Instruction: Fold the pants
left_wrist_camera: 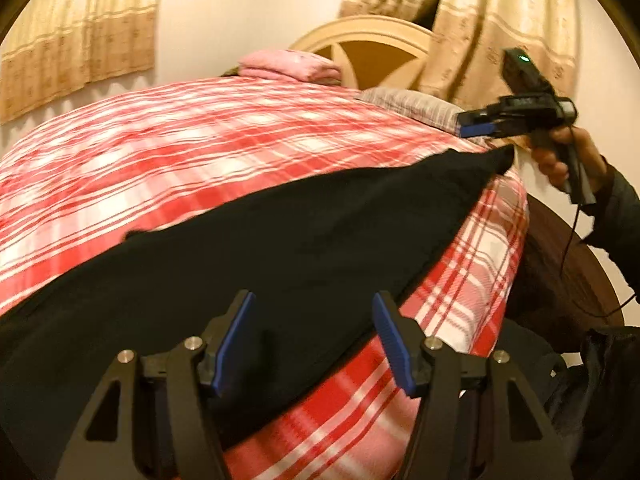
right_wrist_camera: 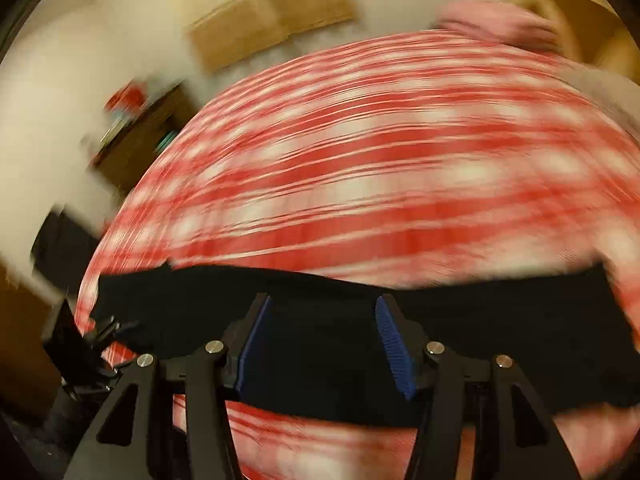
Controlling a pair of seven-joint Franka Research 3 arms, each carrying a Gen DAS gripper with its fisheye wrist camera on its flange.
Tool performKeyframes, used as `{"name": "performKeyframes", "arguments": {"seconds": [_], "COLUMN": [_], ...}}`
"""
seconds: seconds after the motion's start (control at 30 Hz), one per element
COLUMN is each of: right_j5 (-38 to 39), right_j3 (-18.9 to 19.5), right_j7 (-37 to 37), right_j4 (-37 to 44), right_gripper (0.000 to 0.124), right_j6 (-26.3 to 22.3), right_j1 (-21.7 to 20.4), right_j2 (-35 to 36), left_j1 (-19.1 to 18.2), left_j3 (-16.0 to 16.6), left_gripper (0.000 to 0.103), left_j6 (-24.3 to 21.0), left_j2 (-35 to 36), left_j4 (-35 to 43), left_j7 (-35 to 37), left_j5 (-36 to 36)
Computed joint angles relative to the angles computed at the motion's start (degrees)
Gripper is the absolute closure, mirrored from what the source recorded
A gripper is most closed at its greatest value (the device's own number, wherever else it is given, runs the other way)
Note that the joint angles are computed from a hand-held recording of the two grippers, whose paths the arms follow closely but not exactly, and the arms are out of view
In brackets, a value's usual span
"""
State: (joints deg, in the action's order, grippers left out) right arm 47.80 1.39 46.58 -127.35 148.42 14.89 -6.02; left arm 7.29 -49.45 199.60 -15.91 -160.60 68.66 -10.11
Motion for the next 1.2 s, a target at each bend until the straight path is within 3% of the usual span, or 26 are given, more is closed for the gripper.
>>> {"name": "performKeyframes", "arguments": {"seconds": [0.07, 0.17, 0.23, 0.4, 0.47, 0.57, 0.63, 0.67, 0.73, 0.83, 0.9, 1.03, 1.1, 1.13, 1.2], "right_j5": [-2.6, -3.7, -4.6, -1.9, -1.6, 1.9, 4.6, 3.7, 4.0, 13.1, 23.5, 32.6, 33.5, 31.5, 26.6], "right_j3": [-1.4, -3.5, -4.4, -6.1, -5.9, -6.1, -5.8, -5.4, -4.4, -3.5, -4.0, -5.4, -6.1, -6.6, -6.3], "right_j7": [3.4, 5.9, 8.3, 10.9, 14.5, 16.6, 16.4, 17.1, 15.8, 3.9, -8.4, -19.9, -20.7, -18.2, -12.5], "right_j4": [-4.2, -7.6, -9.0, -7.6, -5.8, -2.9, -0.4, 0.8, 2.9, 5.3, 6.4, 4.3, 1.8, 1.3, 0.6], "right_gripper": [0.069, 0.069, 0.069, 0.069, 0.069, 0.069, 0.097, 0.121, 0.121, 0.121, 0.121, 0.121, 0.121, 0.121, 0.121], "right_j6": [2.9, 4.5, 4.8, 5.4, 5.4, 3.9, 2.5, 2.6, 3.3, 3.6, 0.8, -1.5, -1.6, -2.7, 0.2], "right_j1": [-2.3, -4.4, -5.6, -6.4, -7.2, -8.2, -8.9, -9.3, -9.7, -9.2, -8.6, -8.2, -8.8, -9.4, -10.6], "right_j2": [-4.0, -7.4, -8.7, -5.4, -2.7, 1.2, 3.8, 4.8, 5.6, 3.8, 1.7, -1.5, -2.0, -1.1, 1.7], "left_j1": [2.2, 2.6, 5.3, 6.7, 2.6, -0.1, -2.4, -3.8, -5.9, -6.9, -8.3, -11.1, -12.5, -13.1, -14.6], "left_j3": [-2.0, -2.7, -6.6, -9.1, -4.6, -2.0, 0.7, 2.6, 5.5, 4.9, 6.2, 9.0, 10.4, 11.3, 12.2], "left_gripper": [0.040, 0.040, 0.040, 0.040, 0.040, 0.040, 0.039, 0.038, 0.035, 0.034, 0.034, 0.034, 0.032, 0.031, 0.030], "left_j6": [-0.3, -0.7, -1.7, -3.7, -3.3, -2.5, -1.2, -1.1, -1.1, -0.9, 0.0, 1.2, 1.6, 1.8, 1.3], "left_j2": [3.4, 6.5, 8.0, 10.0, 10.7, 12.3, 12.8, 12.8, 12.9, 13.7, 14.1, 14.7, 14.9, 15.0, 15.0], "left_j4": [2.9, 5.3, 7.0, 8.6, 8.1, 8.0, 7.6, 7.4, 7.4, 8.1, 7.9, 7.8, 7.7, 7.7, 7.9], "left_j7": [2.2, 6.0, 9.6, 14.5, 12.8, 13.2, 11.6, 9.9, 7.9, 13.2, 13.4, 12.9, 12.9, 12.4, 14.6], "left_j5": [0.1, -1.4, -5.0, -10.3, -8.6, -9.6, -7.7, -5.6, -2.8, -8.3, -8.7, -8.7, -8.4, -7.3, -8.9]}}
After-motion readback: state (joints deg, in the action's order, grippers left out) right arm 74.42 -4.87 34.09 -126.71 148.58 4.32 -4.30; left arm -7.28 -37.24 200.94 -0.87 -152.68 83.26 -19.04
